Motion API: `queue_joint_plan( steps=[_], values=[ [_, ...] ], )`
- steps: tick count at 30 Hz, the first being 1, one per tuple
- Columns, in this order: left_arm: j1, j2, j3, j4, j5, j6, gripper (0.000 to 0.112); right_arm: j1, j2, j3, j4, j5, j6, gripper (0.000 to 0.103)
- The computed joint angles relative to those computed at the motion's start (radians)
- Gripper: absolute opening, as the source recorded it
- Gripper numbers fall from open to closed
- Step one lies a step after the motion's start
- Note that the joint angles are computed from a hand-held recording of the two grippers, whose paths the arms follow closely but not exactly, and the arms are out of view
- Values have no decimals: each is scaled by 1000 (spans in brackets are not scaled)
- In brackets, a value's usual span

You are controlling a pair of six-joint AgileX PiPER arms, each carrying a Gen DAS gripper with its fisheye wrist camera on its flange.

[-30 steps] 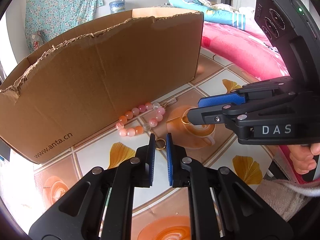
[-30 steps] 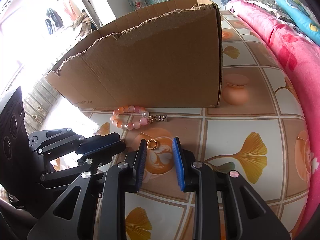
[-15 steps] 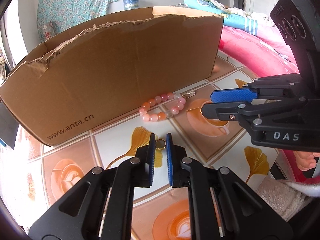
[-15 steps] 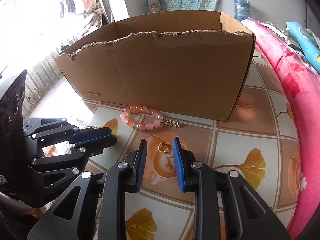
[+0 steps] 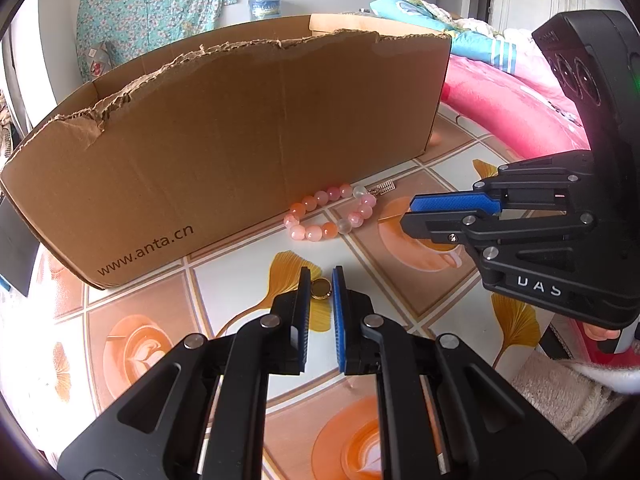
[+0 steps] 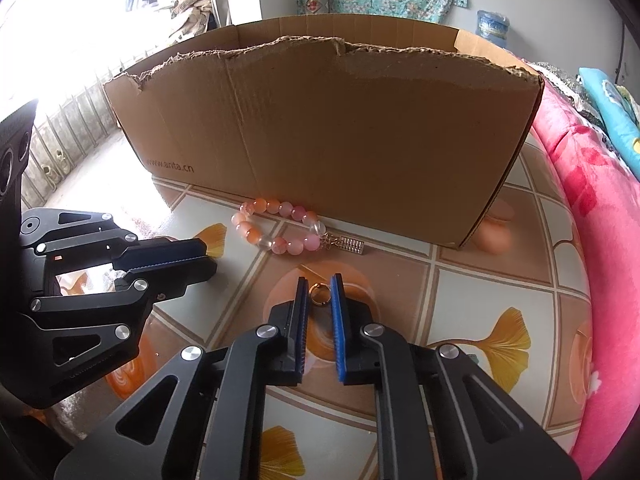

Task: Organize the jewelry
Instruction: 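Close the right tool on the gold ring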

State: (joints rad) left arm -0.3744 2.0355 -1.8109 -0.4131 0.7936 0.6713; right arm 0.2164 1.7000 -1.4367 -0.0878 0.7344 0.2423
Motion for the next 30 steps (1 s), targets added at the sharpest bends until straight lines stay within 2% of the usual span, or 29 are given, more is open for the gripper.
queue_joint_plan(
  steps=[14,19,30],
  values=[
    [0,1,-5,3,2,-2,10,-44,-51,27,78,-4,-42,10],
    [-1,2,-6,5,3,-3,10,-43,-29,10,19,27,10,10],
    [-1,2,-6,5,3,-4,10,-21,-4,-8,89,24,-46,10]
  ],
)
